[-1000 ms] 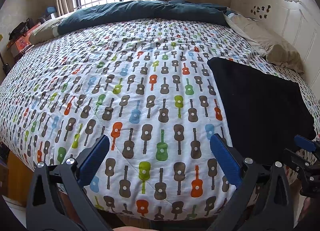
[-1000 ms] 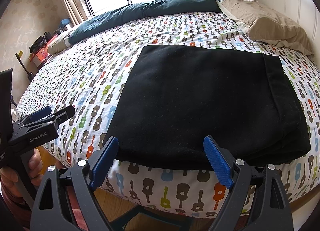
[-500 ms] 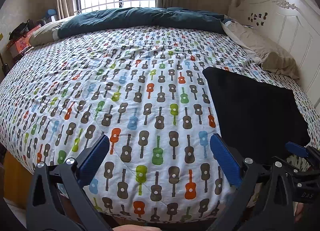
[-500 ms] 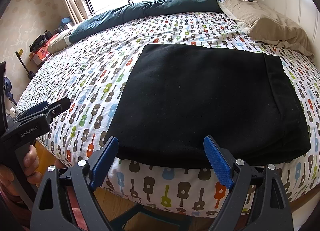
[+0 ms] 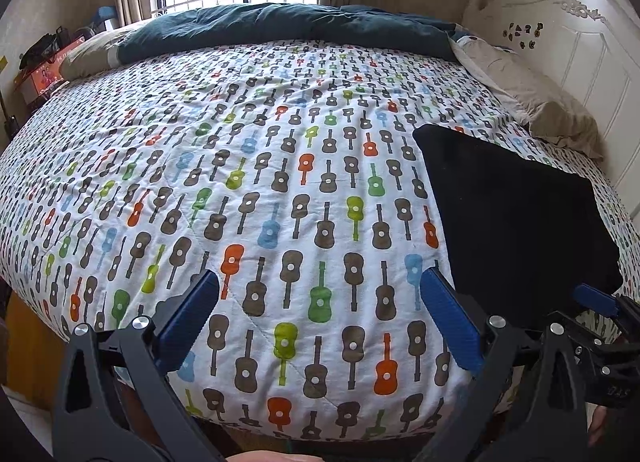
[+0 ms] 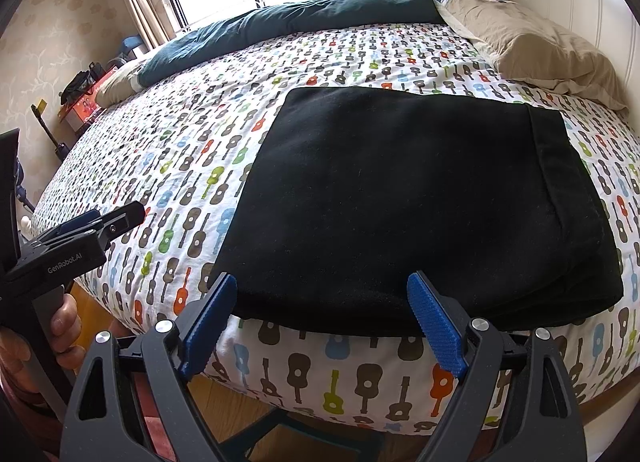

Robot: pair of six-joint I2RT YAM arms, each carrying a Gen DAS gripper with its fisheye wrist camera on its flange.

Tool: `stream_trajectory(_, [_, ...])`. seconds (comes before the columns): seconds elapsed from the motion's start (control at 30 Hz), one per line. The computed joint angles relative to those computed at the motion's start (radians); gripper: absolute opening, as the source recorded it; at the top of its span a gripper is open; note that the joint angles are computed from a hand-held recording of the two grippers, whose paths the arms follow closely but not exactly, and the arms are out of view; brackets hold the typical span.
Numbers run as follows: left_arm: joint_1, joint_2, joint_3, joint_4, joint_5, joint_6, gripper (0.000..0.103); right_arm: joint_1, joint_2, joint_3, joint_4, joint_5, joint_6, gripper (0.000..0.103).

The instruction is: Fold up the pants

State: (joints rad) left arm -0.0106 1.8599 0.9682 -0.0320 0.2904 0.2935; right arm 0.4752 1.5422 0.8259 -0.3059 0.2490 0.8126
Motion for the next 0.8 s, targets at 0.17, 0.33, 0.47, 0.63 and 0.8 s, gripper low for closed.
stream_trajectory(0.17, [0.002,0.005,0.006,-0.007,-0.003,-0.001,0.1,0.001,0.0,-0.002,0.001,0.001,0.0,0.086])
stream_trajectory(0.33, [0.004,0.006,0.006,-0.012,-0.005,-0.001,0.1,0.0,0.001,0.0,0.001,0.0,-0.001,0.086])
stream_trajectory(0.47, [0.004,0.007,0.006,-0.011,-0.005,-0.001,0.1,0.002,0.0,-0.003,0.003,0.0,0.001,0.086])
stream_trajectory(0.63, [0.003,0.01,0.006,-0.012,-0.006,-0.001,0.1,0.003,0.0,-0.004,0.004,0.001,0.001,0.086])
stream_trajectory(0.8, [0.004,0.011,0.007,-0.012,-0.005,0.001,0.1,0.0,0.001,-0.002,0.003,-0.001,-0.001,0.086])
